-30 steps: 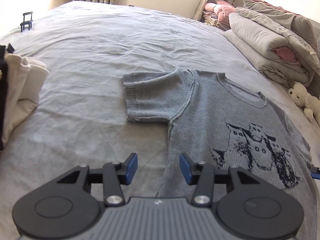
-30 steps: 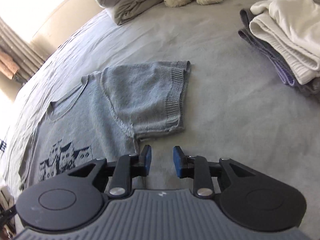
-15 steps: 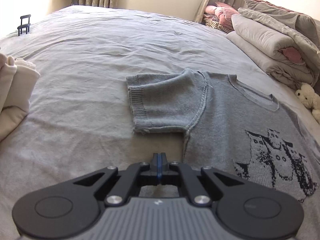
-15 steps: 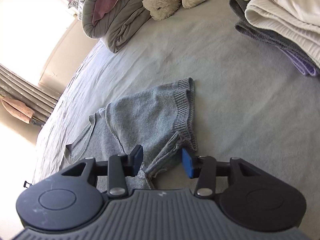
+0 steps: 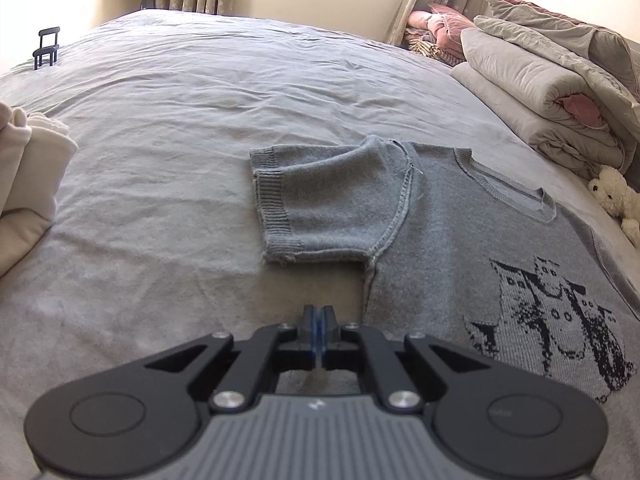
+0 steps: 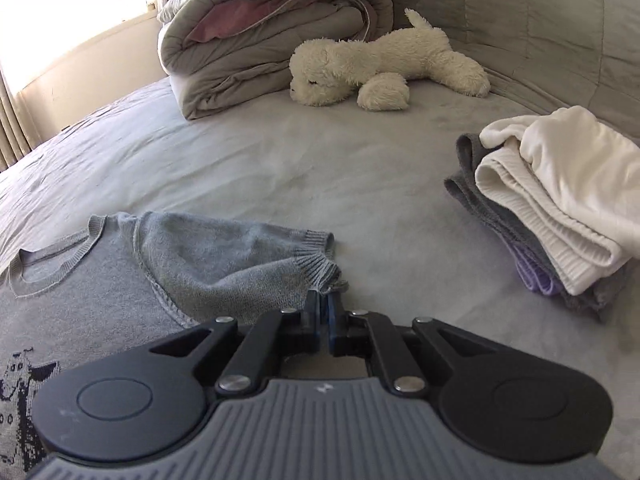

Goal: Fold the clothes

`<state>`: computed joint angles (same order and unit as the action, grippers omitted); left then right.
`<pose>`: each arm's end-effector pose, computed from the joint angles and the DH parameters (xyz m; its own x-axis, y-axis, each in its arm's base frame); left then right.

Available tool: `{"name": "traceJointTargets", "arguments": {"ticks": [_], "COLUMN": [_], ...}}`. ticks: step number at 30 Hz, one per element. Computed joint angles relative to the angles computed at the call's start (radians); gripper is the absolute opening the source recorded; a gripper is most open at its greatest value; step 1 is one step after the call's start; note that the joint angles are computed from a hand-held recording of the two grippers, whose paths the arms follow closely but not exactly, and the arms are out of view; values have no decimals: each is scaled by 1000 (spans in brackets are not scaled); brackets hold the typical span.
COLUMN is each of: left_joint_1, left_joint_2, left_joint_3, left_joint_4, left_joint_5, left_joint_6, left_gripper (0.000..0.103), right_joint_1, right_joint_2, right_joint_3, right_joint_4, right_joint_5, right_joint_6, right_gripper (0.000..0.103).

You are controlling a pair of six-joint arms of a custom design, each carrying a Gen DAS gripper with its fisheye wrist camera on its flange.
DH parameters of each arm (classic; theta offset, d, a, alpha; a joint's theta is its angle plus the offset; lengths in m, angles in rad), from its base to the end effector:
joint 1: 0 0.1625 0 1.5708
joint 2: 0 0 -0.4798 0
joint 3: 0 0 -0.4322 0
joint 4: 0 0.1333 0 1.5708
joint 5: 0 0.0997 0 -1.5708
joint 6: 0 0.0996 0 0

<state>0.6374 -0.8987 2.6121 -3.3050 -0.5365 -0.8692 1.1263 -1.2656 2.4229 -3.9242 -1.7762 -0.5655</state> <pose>-0.1414 -0.3771 0.0613 -0.8193 -0.1962 -0.5387 0.2753 0.6896 -0.6698 -0.0894 -0.4504 0.2814 -0.7617 0.3231 0.5617 -0.2970 0.5964 -0.7457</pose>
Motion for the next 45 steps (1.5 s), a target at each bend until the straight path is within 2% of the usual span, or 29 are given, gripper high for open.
{"name": "traceJointTargets", "arguments": {"ticks": [2, 6, 7, 9, 11, 12, 14, 15, 17, 18, 21, 26, 28, 29, 30, 31, 32, 36, 38, 41, 43, 45], "left_joint_1": [2, 0, -3, -7, -5, -4, -3, -4, -9, -9, 10, 62, 75, 74, 68, 64, 64, 64, 67, 82, 92, 95], "left_joint_2": [-6, -19, -19, -17, -15, -14, -16, -17, -13, -13, -18, 6, 33, 43, 42, 30, 21, 0, -18, -51, -60, -74], "left_joint_3": [3, 9, 9, 8, 6, 6, 8, 9, 14, 15, 11, -4, -8, -10, -13, -16, -14, 3, 7, 7, 8, 12], "left_joint_4": [-1, -9, -8, 3, 5, 0, -12, -19, -45, -58, -111, -240, -301, -301, -260, -201, -180, -222, -203, -149, -134, -124], "left_joint_5": [1, -10, -8, -5, -10, -12, -13, -13, 2, 5, -9, -23, -21, -8, 14, 29, 26, 1, -8, -40, -60, -73], "left_joint_6": [-3, -4, -2, 3, 9, 11, 15, 17, 23, 30, 66, 120, 137, 140, 130, 113, 105, 92, 70, 29, 19, 11], "left_gripper": [2, 5, 8, 10, 12, 13, 17, 24, 39, 42, 42, 45, 41, 30, 10, 2, 0, 0, 0, 0, 0, 1], "right_joint_1": [-4, -5, -3, 10, 28, 26, 9, 7, 12, 17, 32, 9, 4, 4, 5, 7, 7, 20, 49, 163, 275, 385], "right_joint_2": [6, 44, 59, 82, 79, 65, 32, 19, 11, 13, 11, -46, -59, -59, -58, -57, -58, -88, -107, -104, -69, -17], "right_joint_3": [9, 40, 42, 32, 8, 1, 2, 7, 23, 29, 31, 21, 24, 28, 32, 38, 44, 72, 90, 97, 74, 38], "right_joint_4": [-45, -238, -275, -291, -192, -130, -61, -63, -105, -135, -151, 3, 37, 32, 22, 16, 17, 90, 137, 222, 303, 383], "right_joint_5": [24, 112, 121, 87, -19, -49, -37, -19, 14, 21, -4, -6, 4, 10, 18, 27, 34, 58, 52, -10, -69, -94], "right_joint_6": [-8, -82, -105, -153, -150, -118, -54, -44, -68, -88, -123, -11, 4, -4, -15, -27, -34, -46, -55, -48, -37, -41], "right_gripper": [5, 5, 5, 5, 5, 5, 5, 6, 12, 15, 16, 16, 16, 16, 16, 16, 16, 17, 17, 17, 17, 17]}}
